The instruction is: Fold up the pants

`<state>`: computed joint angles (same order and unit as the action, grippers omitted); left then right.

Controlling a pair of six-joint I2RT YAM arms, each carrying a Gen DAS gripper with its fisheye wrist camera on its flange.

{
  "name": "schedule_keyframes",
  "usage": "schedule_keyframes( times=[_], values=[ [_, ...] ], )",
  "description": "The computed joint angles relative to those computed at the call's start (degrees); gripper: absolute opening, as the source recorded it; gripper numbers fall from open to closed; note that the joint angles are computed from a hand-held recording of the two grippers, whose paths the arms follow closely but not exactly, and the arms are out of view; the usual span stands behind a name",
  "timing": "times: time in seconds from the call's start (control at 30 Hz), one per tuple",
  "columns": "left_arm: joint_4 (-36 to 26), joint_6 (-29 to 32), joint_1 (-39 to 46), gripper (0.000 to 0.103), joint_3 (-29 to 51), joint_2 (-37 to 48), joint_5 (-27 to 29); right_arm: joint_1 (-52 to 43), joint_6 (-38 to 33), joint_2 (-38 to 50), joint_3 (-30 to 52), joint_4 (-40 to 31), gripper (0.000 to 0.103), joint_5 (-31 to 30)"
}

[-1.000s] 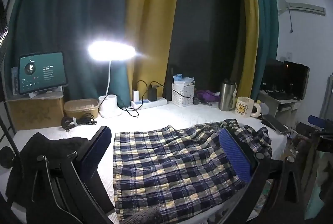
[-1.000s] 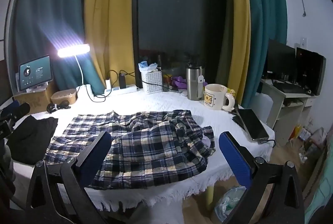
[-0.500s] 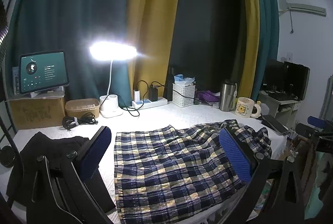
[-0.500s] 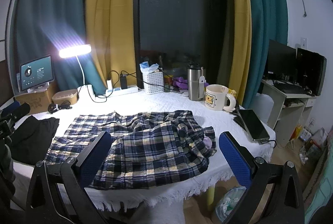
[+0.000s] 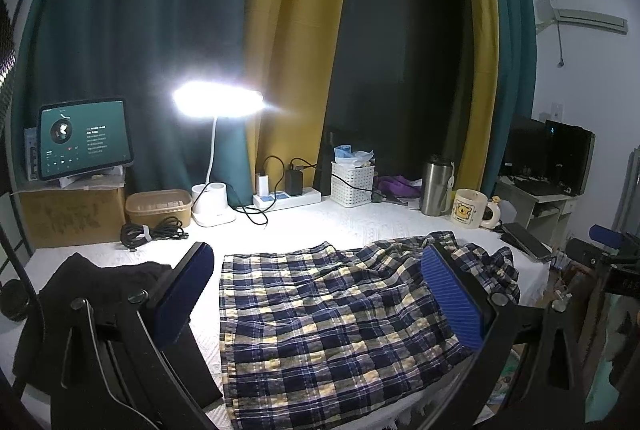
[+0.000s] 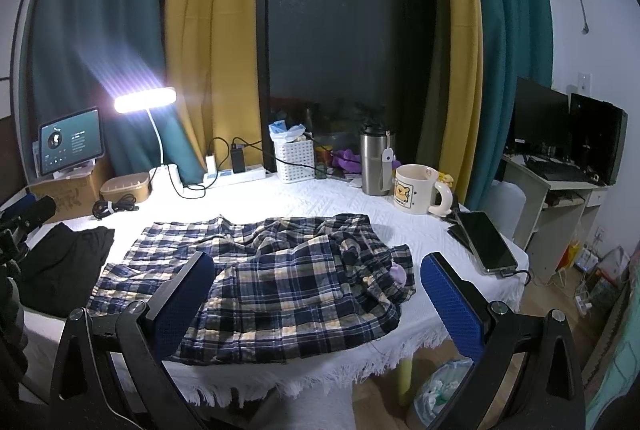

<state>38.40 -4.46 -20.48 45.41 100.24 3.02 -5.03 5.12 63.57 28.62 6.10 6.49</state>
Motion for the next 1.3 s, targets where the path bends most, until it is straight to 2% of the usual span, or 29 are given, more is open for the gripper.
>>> schedule_keyframes(
  times=[1.3],
  values=[
    [-0.07,-0.01,-0.37,0.102,-0.36,-0.27,-0.18,0.37,-0.07,-0.12,0.04,-0.15,0.103,0.23]
  ],
)
